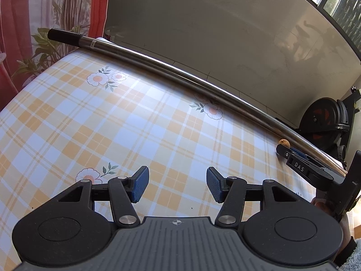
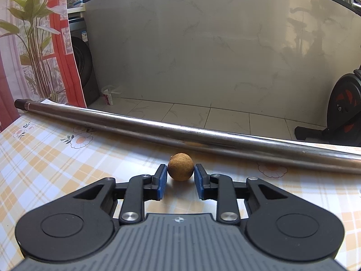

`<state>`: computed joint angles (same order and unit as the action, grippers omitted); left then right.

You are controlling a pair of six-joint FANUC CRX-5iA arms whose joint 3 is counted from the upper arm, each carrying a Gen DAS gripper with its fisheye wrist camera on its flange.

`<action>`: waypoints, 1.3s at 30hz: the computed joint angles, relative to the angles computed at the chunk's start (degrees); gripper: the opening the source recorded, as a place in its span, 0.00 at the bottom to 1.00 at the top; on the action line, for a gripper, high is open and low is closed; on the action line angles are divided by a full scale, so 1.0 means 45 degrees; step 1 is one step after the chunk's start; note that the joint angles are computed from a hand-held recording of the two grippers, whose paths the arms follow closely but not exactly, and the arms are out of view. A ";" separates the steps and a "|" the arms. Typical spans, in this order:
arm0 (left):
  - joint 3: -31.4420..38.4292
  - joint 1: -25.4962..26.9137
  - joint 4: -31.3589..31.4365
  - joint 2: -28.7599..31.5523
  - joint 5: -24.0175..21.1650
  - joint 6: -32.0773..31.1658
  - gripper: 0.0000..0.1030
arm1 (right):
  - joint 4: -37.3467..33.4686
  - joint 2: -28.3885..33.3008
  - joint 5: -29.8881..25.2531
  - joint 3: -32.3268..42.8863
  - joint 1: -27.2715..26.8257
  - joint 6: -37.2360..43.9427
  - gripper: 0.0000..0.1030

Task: Organize fruits
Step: 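Close the right gripper on the brown fruit while the left gripper grasps an orange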

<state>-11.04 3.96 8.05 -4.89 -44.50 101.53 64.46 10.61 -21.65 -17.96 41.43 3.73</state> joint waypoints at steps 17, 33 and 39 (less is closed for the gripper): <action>-0.0471 -0.0241 0.2576 -0.0034 -0.0438 -0.4561 0.56 | 0.2776 -0.4068 0.0326 -0.4310 0.0422 -0.4421 0.28; 0.0857 -0.1632 0.2074 0.0856 -0.2658 -0.4790 0.55 | 0.6075 -0.5921 -0.0001 -0.6353 0.1162 -0.8079 0.28; 0.1378 -0.1882 0.1806 0.1431 -0.3466 -0.4562 0.55 | 0.7716 -0.6208 0.0660 -0.6677 0.0439 -0.9729 0.28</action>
